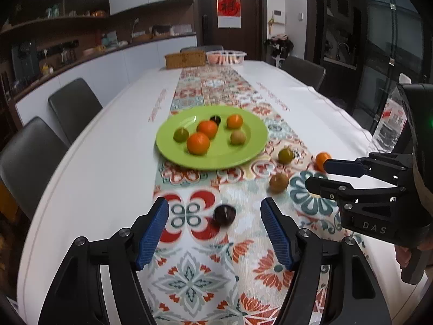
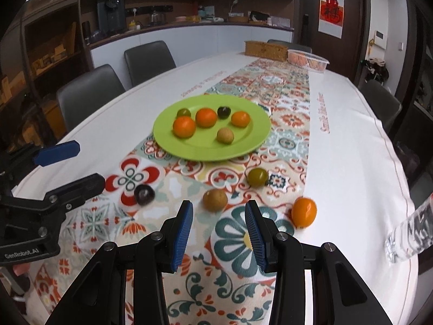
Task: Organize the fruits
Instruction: 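Withdraw both tools from the plate toward a dark plum and a kiwi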
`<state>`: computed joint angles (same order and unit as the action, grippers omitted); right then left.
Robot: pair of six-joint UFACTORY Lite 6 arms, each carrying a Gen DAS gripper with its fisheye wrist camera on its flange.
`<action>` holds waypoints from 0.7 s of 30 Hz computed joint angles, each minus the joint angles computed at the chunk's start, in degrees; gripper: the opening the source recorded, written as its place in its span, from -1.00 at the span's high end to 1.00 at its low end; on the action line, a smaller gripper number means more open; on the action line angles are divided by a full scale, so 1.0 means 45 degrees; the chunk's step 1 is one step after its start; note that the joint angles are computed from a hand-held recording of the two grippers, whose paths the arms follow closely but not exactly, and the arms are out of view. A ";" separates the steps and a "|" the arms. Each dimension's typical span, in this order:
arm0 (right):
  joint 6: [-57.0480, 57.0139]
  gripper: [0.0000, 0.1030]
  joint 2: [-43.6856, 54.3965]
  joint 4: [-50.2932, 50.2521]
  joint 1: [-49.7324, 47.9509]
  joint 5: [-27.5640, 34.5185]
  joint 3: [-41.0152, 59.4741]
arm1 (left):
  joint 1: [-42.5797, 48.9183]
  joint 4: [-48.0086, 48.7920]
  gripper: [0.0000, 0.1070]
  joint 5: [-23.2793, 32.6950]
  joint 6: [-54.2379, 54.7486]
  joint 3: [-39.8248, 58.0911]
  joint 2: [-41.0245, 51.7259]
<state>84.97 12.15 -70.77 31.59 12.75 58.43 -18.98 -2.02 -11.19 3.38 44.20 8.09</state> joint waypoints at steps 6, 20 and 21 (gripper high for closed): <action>0.0384 0.20 0.0630 -0.0278 -0.0155 -0.0403 -0.0023 | 0.0032 -0.0242 -0.30 -0.0629 0.0175 0.0085 0.1103; -0.0676 0.20 0.2633 0.0214 -0.0445 -0.0723 0.1541 | 0.0145 0.0624 -0.30 -0.0654 -0.0477 0.1566 0.3359; -0.1040 0.20 0.2787 0.0563 -0.0490 -0.0807 0.1705 | 0.0148 0.0644 -0.29 -0.0591 -0.0524 0.1725 0.3491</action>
<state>80.29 24.69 -68.24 29.38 9.12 66.11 -18.31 0.88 -13.85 1.02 51.97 23.80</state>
